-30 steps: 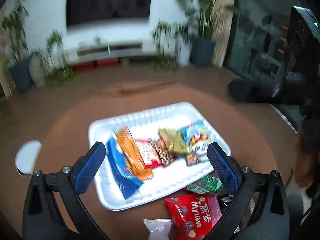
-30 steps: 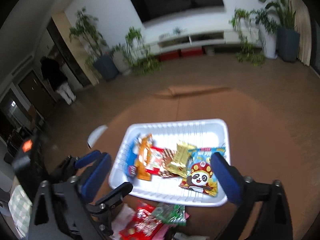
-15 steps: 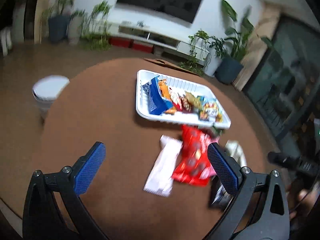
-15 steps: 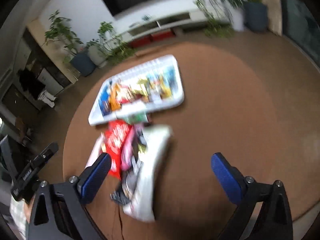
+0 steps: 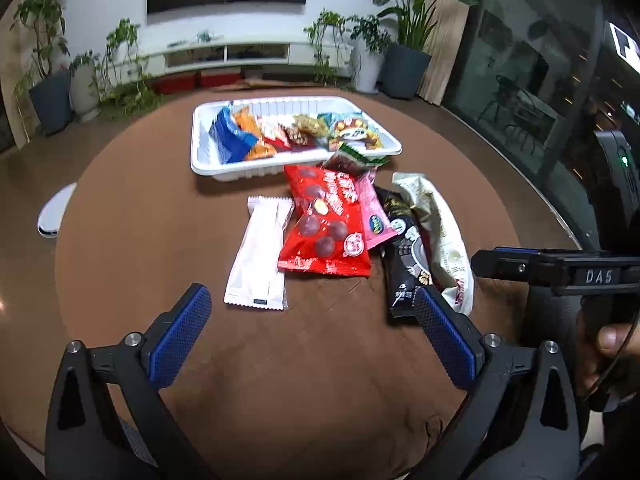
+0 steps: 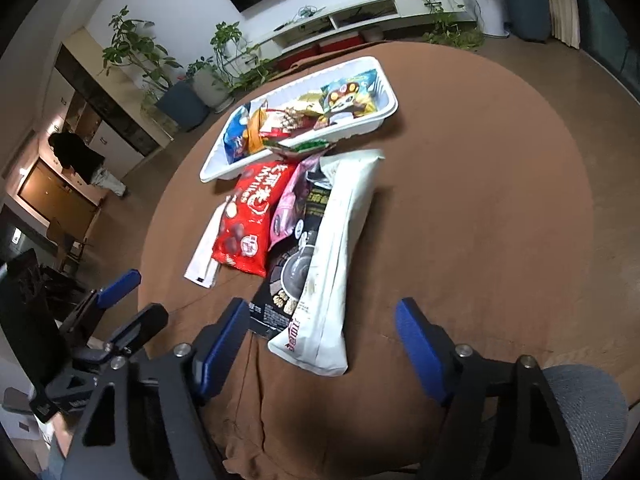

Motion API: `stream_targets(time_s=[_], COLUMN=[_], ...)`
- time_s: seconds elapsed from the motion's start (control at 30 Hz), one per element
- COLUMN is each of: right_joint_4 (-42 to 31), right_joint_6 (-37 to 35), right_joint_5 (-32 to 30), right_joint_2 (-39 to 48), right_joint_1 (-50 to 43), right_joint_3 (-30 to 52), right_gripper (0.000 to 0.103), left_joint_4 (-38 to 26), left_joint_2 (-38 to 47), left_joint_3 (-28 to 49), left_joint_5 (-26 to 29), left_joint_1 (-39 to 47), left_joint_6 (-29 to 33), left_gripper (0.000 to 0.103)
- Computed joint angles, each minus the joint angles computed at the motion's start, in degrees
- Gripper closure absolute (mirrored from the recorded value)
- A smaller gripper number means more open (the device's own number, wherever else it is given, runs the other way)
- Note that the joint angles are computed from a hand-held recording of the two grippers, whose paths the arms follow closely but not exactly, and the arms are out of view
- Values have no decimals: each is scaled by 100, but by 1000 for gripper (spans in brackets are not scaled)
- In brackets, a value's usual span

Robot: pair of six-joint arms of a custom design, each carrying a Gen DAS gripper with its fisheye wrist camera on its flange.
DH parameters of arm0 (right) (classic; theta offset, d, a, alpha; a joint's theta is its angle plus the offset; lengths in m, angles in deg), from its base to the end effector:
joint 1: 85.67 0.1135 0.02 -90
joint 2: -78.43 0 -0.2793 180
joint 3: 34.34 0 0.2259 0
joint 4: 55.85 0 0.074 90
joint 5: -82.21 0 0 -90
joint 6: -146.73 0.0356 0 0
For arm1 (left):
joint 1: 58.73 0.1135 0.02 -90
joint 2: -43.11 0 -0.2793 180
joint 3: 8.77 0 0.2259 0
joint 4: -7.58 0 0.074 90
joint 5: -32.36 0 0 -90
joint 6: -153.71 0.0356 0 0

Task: Organize snacks
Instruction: 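Withdraw both tools and lower them toward the remaining snack pile, then grasp the red Mylikes bag with the left tool while the right grasps the white-red long bag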

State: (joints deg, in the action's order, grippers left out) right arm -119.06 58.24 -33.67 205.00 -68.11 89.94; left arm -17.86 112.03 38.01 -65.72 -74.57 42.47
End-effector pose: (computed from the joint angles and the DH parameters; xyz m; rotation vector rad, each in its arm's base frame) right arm 0.4302 0.1524 0.2323 -0.5121 2.6641 0.7114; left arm 0.1962 -0.0505 0.2083 -0.1783 2.3881 -0.1351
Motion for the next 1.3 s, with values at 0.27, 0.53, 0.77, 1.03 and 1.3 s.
stream_targets(time_s=[0.27, 0.53, 0.77, 1.03, 1.3], right_joint_4=[-12, -521, -984, -1315, -1252], right_joint_6=[-22, -30, -250, -425, -600], right_joint_5=[404, 542, 816, 832, 932], right_joint_2=[204, 857, 1199, 1289, 1243], right_joint_1=[118, 173, 225, 80, 195], right_joint_3=[239, 1156, 1777, 1969, 1768], right_gripper=[36, 52, 59, 60, 62], left_joint_4=[-194, -236, -213, -270, -737], left_joint_2=[648, 1524, 1787, 2165, 2685], left_joint_3=[634, 1413, 1478, 1778, 2474], left_joint_5=[506, 450, 593, 651, 664], left_joint_1=[407, 546, 717, 810, 909], left_joint_6=[277, 620, 834, 975, 1266], left_gripper=[0, 0, 0, 1, 0])
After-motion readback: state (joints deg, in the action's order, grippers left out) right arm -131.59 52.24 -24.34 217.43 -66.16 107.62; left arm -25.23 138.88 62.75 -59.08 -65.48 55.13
